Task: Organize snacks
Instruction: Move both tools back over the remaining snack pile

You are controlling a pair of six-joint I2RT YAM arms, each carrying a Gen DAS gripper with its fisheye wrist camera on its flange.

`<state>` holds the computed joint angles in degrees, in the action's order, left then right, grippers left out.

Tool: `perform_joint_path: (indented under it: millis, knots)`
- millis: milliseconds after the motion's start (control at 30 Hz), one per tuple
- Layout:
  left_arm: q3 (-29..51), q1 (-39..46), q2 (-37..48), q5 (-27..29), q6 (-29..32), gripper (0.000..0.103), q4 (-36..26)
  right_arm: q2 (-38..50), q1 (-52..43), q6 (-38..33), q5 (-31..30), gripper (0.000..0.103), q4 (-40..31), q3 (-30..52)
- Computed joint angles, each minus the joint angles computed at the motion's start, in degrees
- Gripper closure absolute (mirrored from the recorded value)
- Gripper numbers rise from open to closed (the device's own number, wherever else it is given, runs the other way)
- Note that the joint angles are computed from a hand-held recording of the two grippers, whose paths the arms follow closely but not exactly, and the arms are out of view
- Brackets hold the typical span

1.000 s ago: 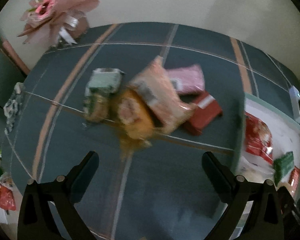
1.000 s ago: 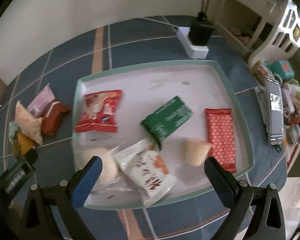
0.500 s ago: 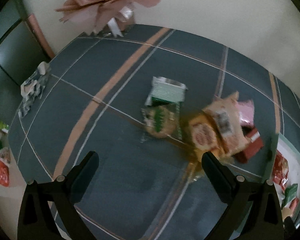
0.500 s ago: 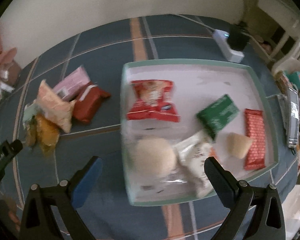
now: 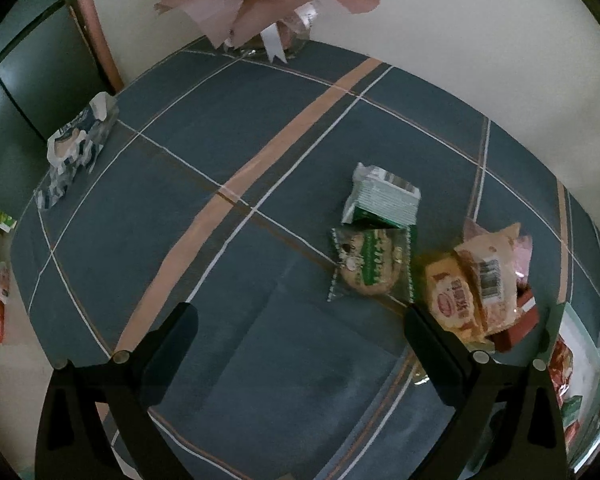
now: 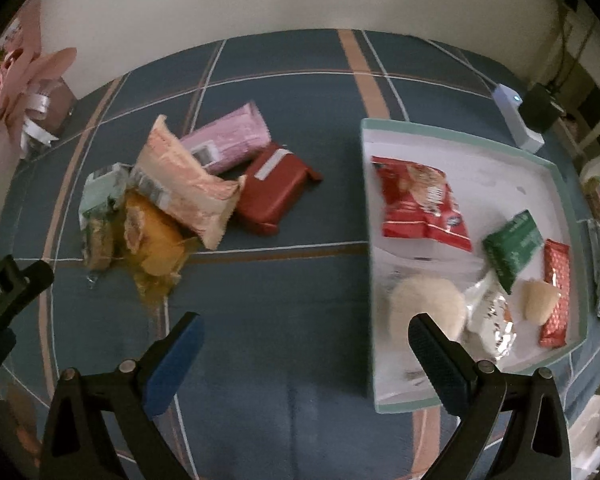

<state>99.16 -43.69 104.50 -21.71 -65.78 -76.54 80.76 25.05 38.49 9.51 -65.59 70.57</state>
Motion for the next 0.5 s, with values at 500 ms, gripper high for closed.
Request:
perform_joint_path:
  millis: [500]
  knots:
    - [-3.98,5.60,-2.45,5.16,3.78,0.001,6.98,4.75,-0.19,-0.87,0.63,0.000,3.80,4.08]
